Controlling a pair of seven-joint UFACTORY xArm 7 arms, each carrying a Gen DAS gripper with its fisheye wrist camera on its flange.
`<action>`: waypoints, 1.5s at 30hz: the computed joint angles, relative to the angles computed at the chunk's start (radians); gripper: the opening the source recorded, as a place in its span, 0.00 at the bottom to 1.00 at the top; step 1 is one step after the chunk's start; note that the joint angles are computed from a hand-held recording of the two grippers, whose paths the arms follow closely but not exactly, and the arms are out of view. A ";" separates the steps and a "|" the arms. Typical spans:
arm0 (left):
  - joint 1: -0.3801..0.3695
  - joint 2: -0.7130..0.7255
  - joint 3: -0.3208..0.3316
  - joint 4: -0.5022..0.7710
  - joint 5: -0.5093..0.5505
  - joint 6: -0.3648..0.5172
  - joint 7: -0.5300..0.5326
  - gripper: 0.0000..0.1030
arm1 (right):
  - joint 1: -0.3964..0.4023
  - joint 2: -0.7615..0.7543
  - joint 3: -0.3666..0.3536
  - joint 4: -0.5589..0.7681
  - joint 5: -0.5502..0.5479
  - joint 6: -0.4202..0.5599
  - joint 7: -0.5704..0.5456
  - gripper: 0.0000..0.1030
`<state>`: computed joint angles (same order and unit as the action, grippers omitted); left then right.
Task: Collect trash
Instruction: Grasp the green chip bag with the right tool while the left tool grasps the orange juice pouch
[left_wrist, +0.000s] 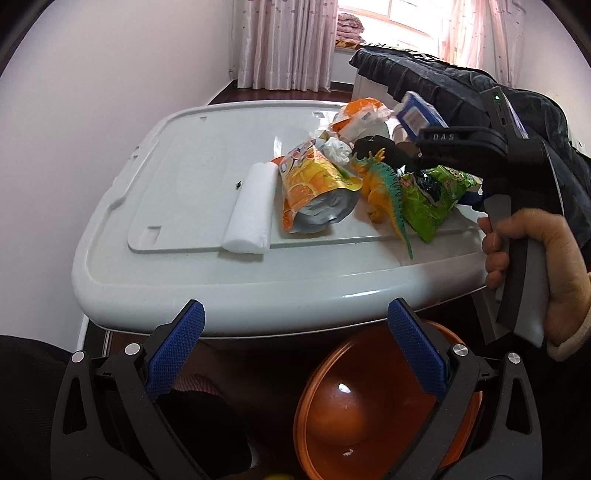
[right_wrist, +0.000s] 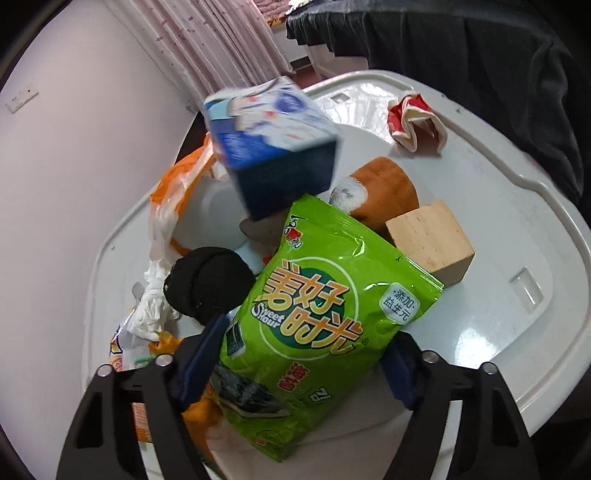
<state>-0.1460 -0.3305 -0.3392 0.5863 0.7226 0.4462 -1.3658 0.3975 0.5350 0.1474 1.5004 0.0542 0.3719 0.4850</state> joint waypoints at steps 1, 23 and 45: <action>0.000 0.000 0.003 -0.002 -0.002 -0.004 0.001 0.94 | 0.007 -0.008 -0.002 -0.018 -0.004 -0.023 0.004 0.66; 0.014 0.060 0.033 0.108 -0.003 0.066 0.080 0.94 | -0.391 -0.385 0.394 -0.478 0.589 -0.272 -0.771 0.35; -0.133 0.506 0.287 0.532 -0.021 0.137 0.204 0.33 | -0.301 -0.414 0.247 -0.491 1.051 -0.152 -1.186 0.39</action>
<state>-0.2793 0.1758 -0.0522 1.1182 0.7018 0.5827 -1.1617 0.0962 0.1205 0.3943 1.0097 1.1056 0.2203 -0.7011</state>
